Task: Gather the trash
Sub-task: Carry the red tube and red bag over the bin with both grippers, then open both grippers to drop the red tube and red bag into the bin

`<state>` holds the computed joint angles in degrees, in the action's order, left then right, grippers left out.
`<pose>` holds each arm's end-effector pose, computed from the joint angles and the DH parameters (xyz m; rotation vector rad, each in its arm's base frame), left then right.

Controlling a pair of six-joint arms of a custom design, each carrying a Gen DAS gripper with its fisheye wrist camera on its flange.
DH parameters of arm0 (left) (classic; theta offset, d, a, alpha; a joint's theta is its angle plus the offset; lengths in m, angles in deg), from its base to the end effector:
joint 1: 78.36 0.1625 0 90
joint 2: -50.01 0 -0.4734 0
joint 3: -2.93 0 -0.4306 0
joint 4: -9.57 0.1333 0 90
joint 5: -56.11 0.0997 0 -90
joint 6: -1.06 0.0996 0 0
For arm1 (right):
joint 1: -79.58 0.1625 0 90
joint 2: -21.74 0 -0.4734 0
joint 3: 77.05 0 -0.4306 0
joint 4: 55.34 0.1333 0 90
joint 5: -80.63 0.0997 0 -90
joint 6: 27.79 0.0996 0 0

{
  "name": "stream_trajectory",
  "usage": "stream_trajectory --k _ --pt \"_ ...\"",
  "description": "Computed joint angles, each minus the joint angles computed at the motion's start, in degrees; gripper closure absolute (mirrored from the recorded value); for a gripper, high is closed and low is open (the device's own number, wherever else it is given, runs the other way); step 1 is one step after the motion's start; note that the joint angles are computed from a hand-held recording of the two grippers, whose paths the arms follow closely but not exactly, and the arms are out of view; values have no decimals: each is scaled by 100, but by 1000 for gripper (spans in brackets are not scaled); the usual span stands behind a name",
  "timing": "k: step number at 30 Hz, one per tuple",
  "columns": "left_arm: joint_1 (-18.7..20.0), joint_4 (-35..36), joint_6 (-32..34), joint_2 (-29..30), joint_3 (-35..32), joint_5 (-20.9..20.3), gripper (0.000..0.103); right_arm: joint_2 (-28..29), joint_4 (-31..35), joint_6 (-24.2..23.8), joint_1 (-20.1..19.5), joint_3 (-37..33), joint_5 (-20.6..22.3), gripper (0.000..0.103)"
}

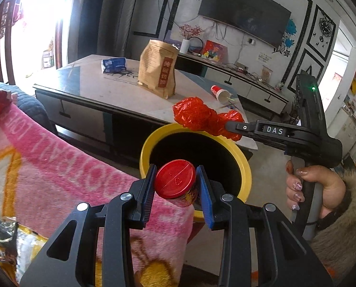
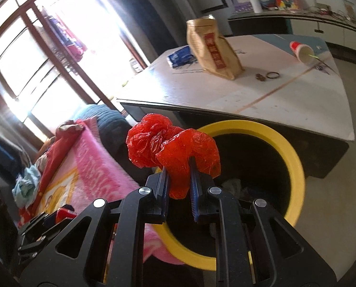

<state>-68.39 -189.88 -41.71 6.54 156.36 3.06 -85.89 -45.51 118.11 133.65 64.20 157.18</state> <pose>-0.2577 -0.2414 0.0030 0.8717 2.5730 -0.7911 -0.0006 -0.2675 0.2363 0.0917 -2.6419 1.1087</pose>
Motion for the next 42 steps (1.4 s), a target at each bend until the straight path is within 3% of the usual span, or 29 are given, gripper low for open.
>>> stream_trajectory --k 17,34,37,39,41,42 --pt "29 -362 123 778 -373 -213 71 -36 -86 -25 -490 -21 91 93" --pt "379 -586 573 1363 -863 -504 71 138 43 47 -944 -93 -19 89" --pt "432 -607 593 1431 -926 -485 70 150 24 94 -917 -108 2 84" --pt "483 -663 594 1474 -950 -464 70 124 2 121 -941 -92 -12 72" --pt "489 -653 519 1494 -956 -388 52 125 -50 168 -864 -92 72 66" --pt "478 -645 461 1492 -944 -336 36 105 -68 183 -855 -84 89 62"
